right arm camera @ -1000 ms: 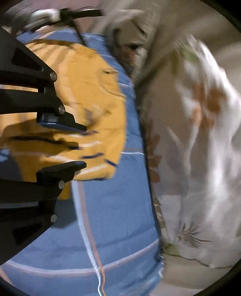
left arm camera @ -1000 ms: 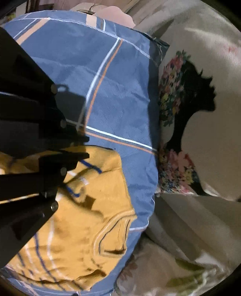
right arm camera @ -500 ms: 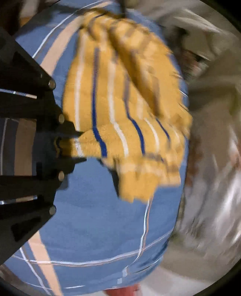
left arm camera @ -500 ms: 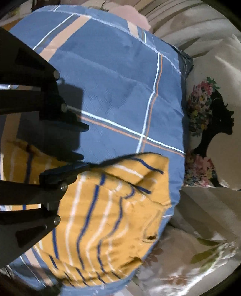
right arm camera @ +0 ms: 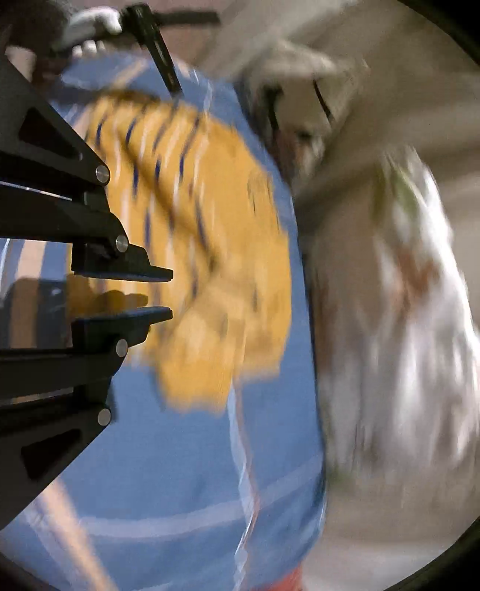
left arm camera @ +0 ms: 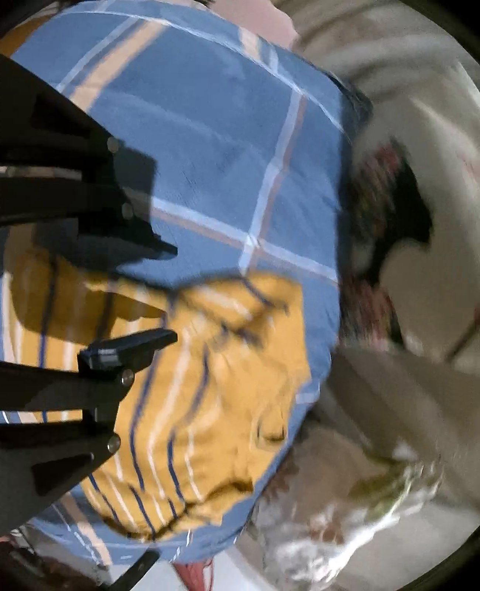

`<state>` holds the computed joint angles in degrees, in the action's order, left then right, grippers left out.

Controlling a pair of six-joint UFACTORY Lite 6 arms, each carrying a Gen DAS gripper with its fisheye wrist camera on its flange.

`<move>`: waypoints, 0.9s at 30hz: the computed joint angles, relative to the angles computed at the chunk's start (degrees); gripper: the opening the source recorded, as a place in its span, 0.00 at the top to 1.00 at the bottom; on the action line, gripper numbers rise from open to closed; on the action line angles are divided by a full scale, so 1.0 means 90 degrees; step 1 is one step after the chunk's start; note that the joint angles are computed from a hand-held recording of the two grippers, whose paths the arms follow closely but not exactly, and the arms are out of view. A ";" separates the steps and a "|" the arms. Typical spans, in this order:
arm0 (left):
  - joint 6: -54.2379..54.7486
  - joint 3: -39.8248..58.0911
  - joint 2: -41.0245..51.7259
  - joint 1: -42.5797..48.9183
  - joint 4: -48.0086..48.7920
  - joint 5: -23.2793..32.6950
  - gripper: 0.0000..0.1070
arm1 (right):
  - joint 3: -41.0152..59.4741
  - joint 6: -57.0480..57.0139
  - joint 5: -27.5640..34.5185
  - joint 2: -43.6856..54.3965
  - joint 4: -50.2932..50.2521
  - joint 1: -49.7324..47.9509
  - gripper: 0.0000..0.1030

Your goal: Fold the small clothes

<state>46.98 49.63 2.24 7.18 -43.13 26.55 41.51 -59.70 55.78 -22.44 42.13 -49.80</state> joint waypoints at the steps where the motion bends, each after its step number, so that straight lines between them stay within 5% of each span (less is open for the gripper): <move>1: -0.0110 0.0120 0.0111 -0.0227 0.0023 -0.0032 0.60 | 0.0005 0.0163 -0.0160 0.0213 0.0157 0.0562 0.85; 4: -0.0494 0.0928 0.1086 -0.0916 0.0116 -0.0245 0.60 | 0.0452 0.0185 -0.0891 0.1667 0.0699 0.1959 0.85; 7: -0.2213 0.2042 0.2396 -0.1295 0.1663 -0.0728 0.59 | 0.1243 0.0471 -0.1685 0.3087 0.0519 0.2630 0.85; 11: -0.2419 0.3012 0.3197 -0.1100 0.1758 -0.0496 0.52 | 0.2090 0.0740 -0.2814 0.3899 0.0095 0.2602 0.85; 16: -0.2690 0.3094 0.3096 -0.1080 0.2012 -0.0566 0.51 | 0.2830 0.1044 -0.3178 0.4436 -0.0433 0.2133 0.85; 18: -0.2165 0.3065 0.2996 -0.0848 0.1344 -0.0420 0.51 | 0.2747 0.1263 -0.3463 0.4264 -0.0744 0.2019 0.63; 19: -0.1926 0.3040 0.2950 -0.0763 0.1074 -0.0355 0.51 | 0.2778 0.1239 -0.3391 0.4241 -0.0657 0.1914 0.53; 27: -0.0377 0.2964 0.2746 -0.0170 -0.0254 -0.0009 0.48 | 0.2636 0.0307 -0.2075 0.3629 0.0168 0.1215 0.51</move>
<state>43.58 76.31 26.96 5.65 -45.42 26.46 65.24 -56.94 37.10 10.22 43.64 -38.87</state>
